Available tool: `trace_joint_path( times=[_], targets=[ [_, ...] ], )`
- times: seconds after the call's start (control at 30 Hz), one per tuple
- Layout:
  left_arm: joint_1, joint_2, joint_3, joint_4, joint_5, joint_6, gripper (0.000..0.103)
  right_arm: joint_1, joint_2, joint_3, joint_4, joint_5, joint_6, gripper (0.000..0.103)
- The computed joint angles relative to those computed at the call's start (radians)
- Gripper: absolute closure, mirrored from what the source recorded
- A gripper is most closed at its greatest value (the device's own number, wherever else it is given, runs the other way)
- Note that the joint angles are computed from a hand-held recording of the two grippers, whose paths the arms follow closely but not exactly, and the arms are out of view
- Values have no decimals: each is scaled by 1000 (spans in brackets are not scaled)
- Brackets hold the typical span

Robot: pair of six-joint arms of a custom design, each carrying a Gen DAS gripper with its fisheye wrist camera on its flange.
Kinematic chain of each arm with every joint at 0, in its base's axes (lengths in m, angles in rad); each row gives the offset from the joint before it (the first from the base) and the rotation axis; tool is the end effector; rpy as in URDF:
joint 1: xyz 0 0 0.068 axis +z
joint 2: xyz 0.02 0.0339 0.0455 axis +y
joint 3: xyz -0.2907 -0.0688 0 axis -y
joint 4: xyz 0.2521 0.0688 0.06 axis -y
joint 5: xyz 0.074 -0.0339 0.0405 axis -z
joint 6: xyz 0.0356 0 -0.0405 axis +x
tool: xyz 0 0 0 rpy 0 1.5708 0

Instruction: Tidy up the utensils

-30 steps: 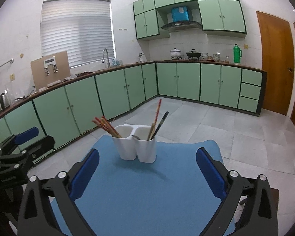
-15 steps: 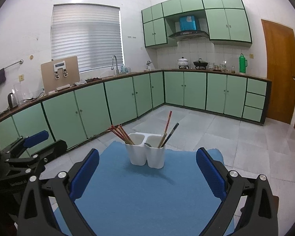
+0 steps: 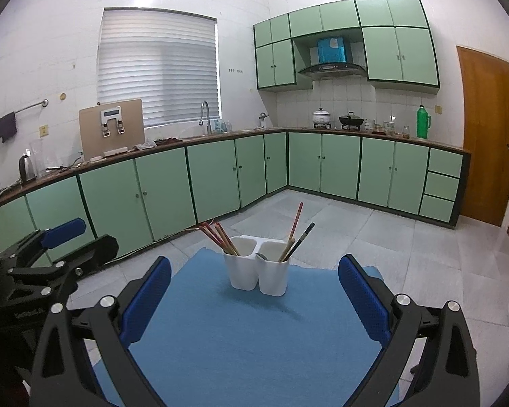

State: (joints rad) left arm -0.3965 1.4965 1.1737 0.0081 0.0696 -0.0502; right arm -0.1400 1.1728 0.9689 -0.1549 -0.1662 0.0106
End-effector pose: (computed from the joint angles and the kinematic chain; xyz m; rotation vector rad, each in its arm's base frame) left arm 0.3317 -0.1416 0.3464 0.3749 1.8643 -0.3703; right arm 0.2667 -0.0316 0.3509 0.0340 1.9248 0.0736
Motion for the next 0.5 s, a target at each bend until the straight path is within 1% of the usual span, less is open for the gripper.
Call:
trace_joint_path(
  times=[0.37,0.5],
  targets=[
    [-12,-36,-38,19,-17,6,10,8,-14,-3,-2,9,-2,6],
    [-4,-35,-30,14,-10,7,10,10,-18,1,-6,11,-1,6]
  ],
)
